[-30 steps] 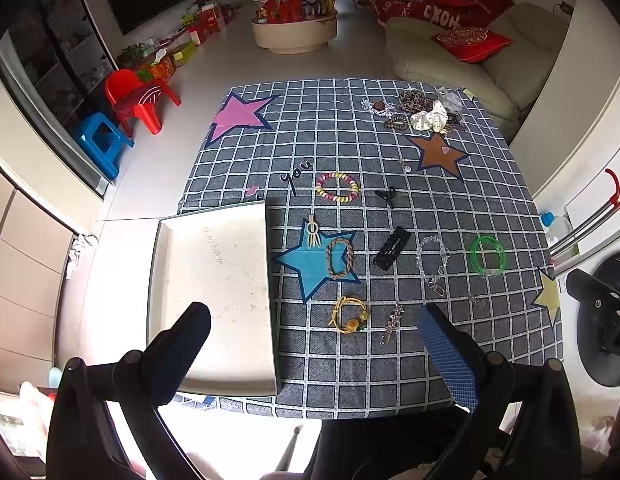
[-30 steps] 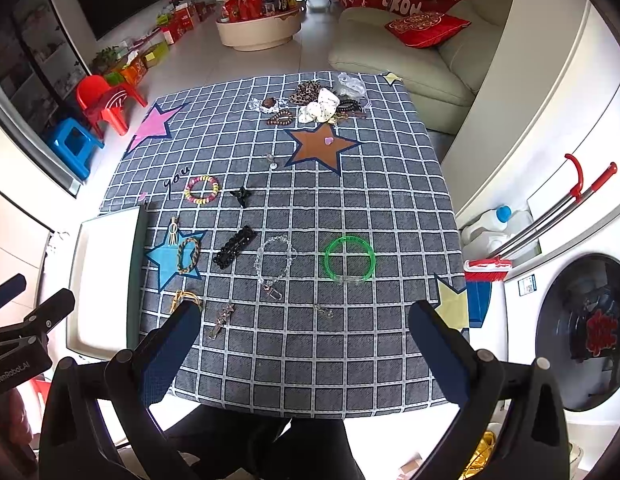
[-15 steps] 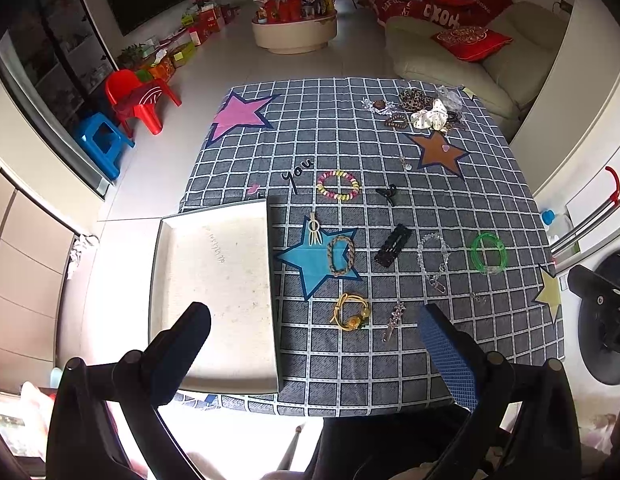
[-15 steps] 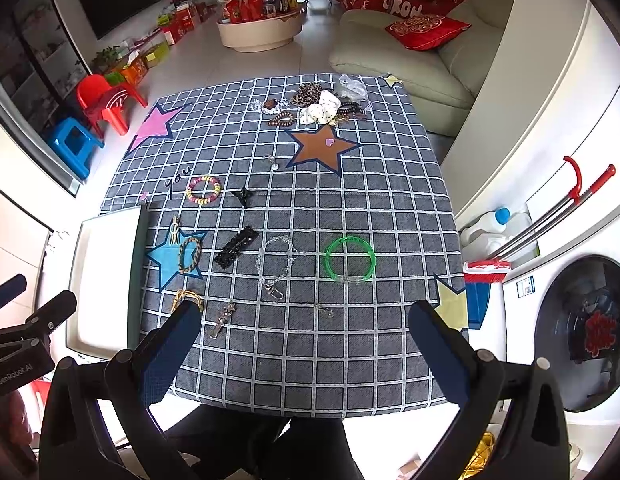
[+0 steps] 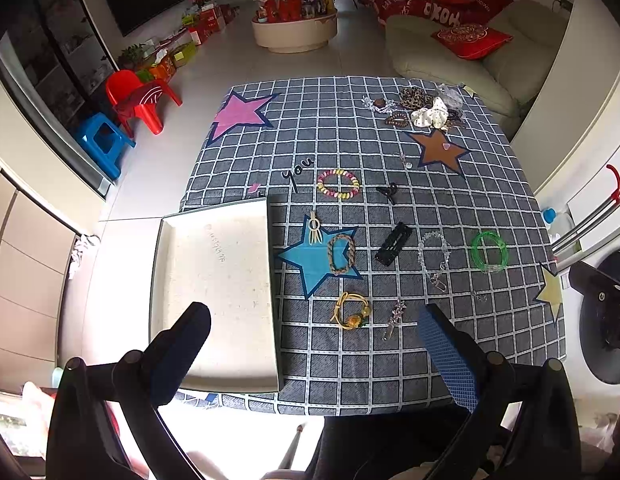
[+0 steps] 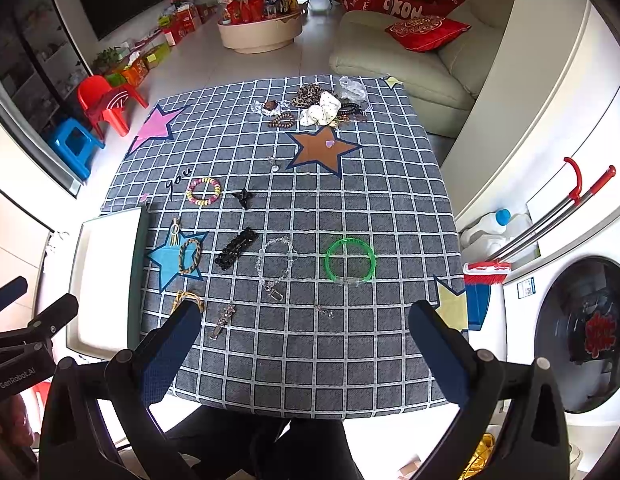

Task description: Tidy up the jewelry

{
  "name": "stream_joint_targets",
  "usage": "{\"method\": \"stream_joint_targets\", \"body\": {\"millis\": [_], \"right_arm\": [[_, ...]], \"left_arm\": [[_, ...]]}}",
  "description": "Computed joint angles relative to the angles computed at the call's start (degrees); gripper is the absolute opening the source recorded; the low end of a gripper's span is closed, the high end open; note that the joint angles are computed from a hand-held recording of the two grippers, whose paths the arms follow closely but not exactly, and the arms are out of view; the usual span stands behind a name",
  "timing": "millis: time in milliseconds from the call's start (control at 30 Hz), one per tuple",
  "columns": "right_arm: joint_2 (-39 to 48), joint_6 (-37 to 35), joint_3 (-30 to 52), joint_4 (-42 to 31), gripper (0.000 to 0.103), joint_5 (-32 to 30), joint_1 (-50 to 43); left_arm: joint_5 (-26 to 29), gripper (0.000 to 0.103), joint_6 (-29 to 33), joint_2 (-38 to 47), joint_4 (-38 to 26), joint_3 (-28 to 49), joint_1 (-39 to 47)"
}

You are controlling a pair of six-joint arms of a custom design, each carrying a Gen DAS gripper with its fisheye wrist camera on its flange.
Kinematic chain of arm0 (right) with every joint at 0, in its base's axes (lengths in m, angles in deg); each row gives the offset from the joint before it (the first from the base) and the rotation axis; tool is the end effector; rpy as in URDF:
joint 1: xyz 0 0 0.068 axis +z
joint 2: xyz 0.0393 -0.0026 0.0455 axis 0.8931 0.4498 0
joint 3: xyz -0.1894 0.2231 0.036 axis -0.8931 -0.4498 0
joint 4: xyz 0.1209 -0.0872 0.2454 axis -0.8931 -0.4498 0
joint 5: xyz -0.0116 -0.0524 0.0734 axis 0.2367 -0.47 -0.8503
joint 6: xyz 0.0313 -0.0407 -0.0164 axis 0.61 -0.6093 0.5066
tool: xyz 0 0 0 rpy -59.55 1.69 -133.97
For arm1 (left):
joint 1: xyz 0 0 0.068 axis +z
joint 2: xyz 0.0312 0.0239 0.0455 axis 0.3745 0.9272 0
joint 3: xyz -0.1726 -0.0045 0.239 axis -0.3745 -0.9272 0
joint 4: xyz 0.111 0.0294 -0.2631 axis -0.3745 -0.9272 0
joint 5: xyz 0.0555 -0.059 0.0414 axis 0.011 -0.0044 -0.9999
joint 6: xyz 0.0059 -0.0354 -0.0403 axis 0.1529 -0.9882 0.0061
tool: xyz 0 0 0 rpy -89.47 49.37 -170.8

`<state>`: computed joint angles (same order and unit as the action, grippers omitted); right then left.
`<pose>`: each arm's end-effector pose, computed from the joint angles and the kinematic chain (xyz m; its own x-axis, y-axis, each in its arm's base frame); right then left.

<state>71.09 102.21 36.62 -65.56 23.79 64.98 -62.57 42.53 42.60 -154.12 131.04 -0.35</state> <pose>0.2503 0.0024 0.4203 -0.8413 0.3727 -0.3915 0.3935 0.9189 0.0291 0.3495 -0.1414 0.3820 -0.8298 0.3659 -0.4213 0.3758 0.9246 0.0629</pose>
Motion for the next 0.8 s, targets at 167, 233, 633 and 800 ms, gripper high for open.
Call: {"method": "stream_joint_targets", "body": {"millis": [167, 233, 633, 800], "right_arm": [[-0.1, 0.1, -0.1, 0.1, 0.103, 0.0, 0.1], [-0.1, 0.1, 0.0, 0.1, 0.103, 0.0, 0.1], [0.4, -0.1, 0.3, 0.0, 0.103, -0.2, -0.3], [0.4, -0.2, 0.3, 0.0, 0.103, -0.2, -0.3]], "left_arm": [[0.0, 0.103, 0.1, -0.1, 0.1, -0.2, 0.0], [0.0, 0.103, 0.1, 0.0, 0.0, -0.1, 0.0], [0.0, 0.103, 0.1, -0.3, 0.1, -0.5, 0.1], [-0.1, 0.103, 0.1, -0.1, 0.0, -0.3, 0.0]]}}
